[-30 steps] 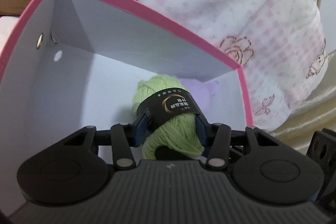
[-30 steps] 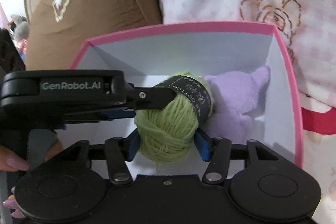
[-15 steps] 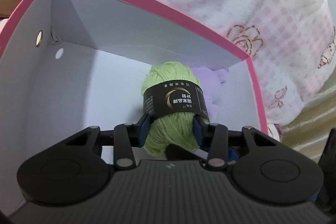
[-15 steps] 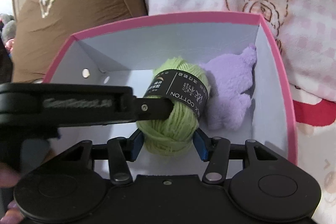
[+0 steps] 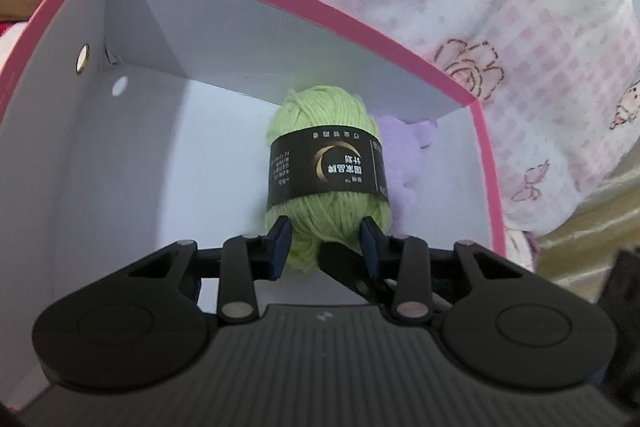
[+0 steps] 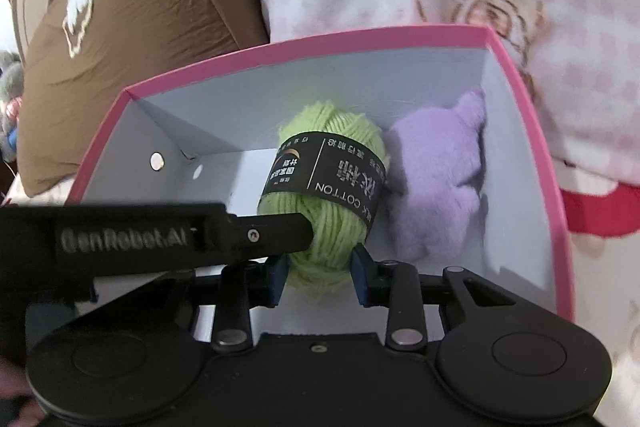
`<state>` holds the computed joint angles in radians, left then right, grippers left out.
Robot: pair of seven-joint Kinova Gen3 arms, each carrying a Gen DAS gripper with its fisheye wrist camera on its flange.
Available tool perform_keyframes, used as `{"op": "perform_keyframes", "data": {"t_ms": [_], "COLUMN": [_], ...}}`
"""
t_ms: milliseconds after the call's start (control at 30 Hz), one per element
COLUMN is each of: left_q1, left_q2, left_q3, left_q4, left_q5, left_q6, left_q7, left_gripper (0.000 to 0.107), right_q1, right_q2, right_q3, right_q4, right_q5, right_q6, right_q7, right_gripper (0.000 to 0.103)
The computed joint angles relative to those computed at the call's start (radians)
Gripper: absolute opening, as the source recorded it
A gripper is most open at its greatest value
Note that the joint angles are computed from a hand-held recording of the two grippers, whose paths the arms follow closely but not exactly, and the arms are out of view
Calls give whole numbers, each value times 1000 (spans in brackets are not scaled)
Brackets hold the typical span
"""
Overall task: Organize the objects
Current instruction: 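Lower the yarn ball into the box and open the left gripper, then withdraw the left gripper up out of the pink box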
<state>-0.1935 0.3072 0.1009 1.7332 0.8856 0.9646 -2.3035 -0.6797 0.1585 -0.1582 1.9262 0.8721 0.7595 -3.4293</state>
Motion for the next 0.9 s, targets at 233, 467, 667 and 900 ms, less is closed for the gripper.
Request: {"op": "perform_keyframes", "data": {"t_ms": [233, 467, 667, 900], "left_q1": [30, 10, 2, -37], "left_q2": [-72, -183, -282, -360], "left_q3": [-13, -64, -130, -217], "left_q4": [17, 20, -6, -47], "left_q5": [-80, -96, -182, -212], "left_q6": [-20, 72, 177, 316], "left_q7": [22, -2, 5, -18], "left_gripper": [36, 43, 56, 68], "right_q1": [-41, -66, -106, -192], "right_q2": [-96, -148, -141, -128], "right_q3": [-68, -163, -204, -234], "right_q4": [71, 8, -105, -178], "right_q5": [87, 45, -22, 24], "right_q6": [46, 230, 376, 517], "right_q7": [-132, -60, 48, 10], "right_gripper": [49, 63, 75, 92]}}
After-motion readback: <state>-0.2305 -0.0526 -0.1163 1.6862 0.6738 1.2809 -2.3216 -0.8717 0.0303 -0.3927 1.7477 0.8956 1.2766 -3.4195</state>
